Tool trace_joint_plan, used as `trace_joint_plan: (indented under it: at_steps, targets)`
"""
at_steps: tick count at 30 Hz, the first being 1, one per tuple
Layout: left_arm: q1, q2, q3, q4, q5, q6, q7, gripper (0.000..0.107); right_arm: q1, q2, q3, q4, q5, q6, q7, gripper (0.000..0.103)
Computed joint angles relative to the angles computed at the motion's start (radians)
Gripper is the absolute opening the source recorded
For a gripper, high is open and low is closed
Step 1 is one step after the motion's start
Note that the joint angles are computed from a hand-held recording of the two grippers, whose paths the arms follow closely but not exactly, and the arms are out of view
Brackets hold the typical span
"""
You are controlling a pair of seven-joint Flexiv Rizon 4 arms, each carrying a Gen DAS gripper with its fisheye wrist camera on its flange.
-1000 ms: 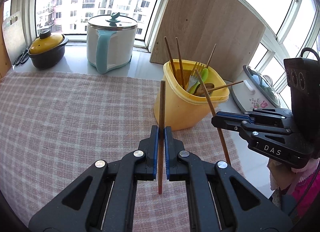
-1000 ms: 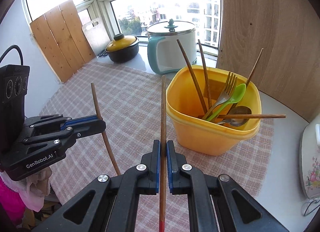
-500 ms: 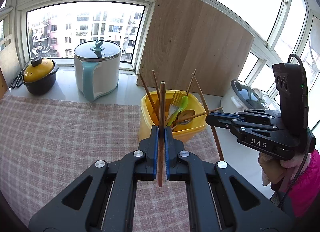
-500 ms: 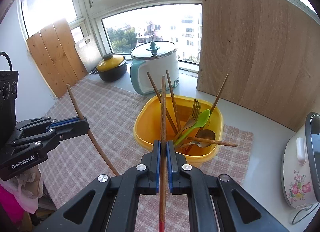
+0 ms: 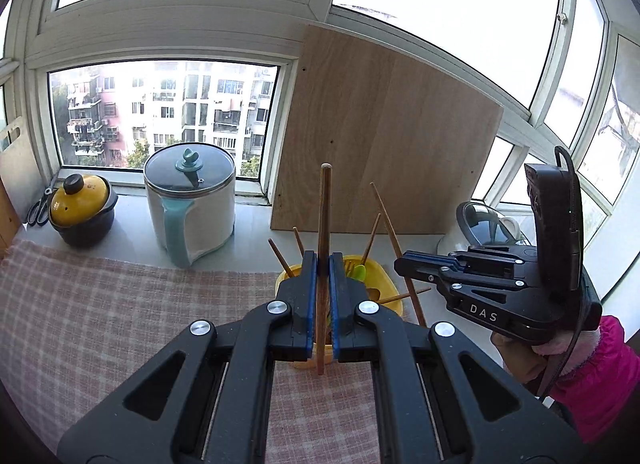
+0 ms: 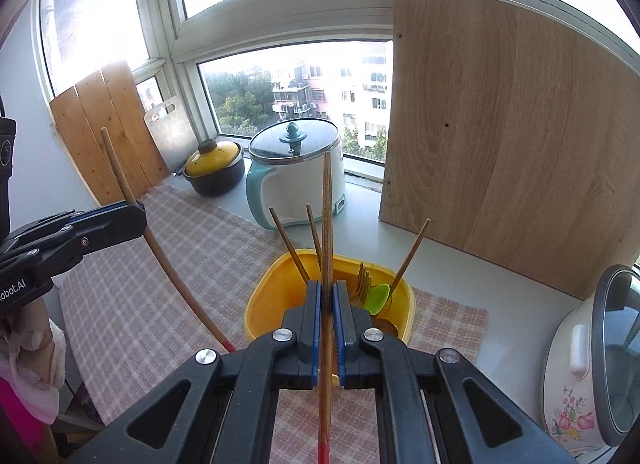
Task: Organize utensils
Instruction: 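Lower both chopsticks tip-first into the yellow container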
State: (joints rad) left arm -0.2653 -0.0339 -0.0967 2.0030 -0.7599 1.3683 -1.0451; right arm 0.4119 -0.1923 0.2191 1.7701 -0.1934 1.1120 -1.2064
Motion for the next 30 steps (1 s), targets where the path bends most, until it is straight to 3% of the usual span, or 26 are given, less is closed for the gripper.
trace_joint_plan:
  at_steps: [16, 30]
  targets:
    - [0.039, -0.082, -0.017, -0.139, 0.097, -0.007, -0.079, 0.003, 0.001, -0.076, -0.021, -0.096, -0.009, 0.039, 0.009, 0.003]
    - [0.078, -0.14, -0.02, -0.172, 0.204, -0.046, -0.183, 0.003, 0.014, -0.151, -0.049, -0.153, -0.067, 0.059, 0.052, 0.003]
